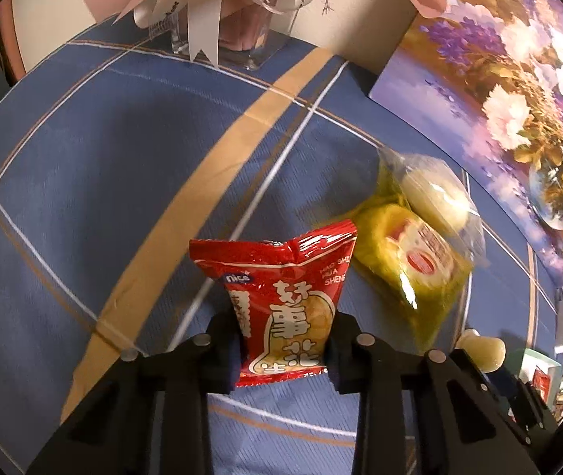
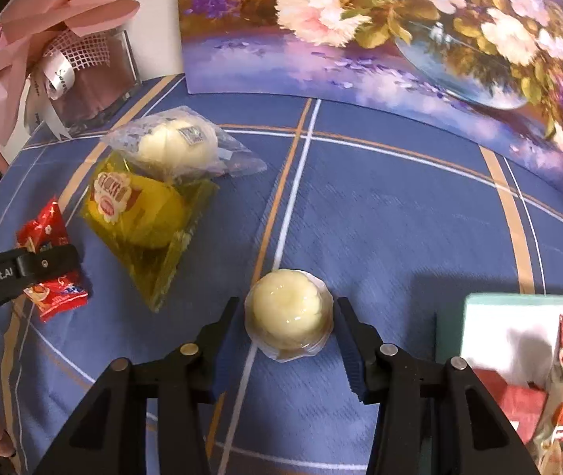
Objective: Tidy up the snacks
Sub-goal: 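Lift both snacks and carry them over the white tray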
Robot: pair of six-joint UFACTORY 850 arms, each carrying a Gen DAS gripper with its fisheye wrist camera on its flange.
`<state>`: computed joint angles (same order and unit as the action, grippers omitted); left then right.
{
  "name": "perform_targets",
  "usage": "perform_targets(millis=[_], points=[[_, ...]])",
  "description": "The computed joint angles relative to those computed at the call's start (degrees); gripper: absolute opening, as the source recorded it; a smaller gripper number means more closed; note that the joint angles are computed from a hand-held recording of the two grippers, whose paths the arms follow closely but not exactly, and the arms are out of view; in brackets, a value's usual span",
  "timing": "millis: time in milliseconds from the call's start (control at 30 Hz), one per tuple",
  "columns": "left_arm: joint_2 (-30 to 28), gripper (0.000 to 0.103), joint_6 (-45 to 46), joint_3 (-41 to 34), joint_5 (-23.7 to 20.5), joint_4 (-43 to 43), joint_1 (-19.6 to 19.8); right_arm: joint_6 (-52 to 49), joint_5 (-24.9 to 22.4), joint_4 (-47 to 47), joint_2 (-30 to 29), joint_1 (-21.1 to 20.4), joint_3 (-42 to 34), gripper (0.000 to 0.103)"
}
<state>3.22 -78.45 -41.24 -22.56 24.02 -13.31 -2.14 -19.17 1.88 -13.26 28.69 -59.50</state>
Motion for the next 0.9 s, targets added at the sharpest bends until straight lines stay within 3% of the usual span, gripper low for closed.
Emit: perform_targets(millis=[300,667,900], points=[[3.3,0.034,-2.5,0.7,-1.2,-2.7,-4.2,-6.3,-3.1,9.3,4.9,-2.6,3.6,0.049],[7.3,0.034,-12.8,-0.4,-4.4,0.8,-12.4,-13.2,-7.0,18.5,13.6,-6.2,8.8,0.049],[6.5,0.034,-20.0,-2.9,-6.8,5.0,-18.2,-17.7,-9.2,23.8,18.3,-9.1,11.1,0.049]])
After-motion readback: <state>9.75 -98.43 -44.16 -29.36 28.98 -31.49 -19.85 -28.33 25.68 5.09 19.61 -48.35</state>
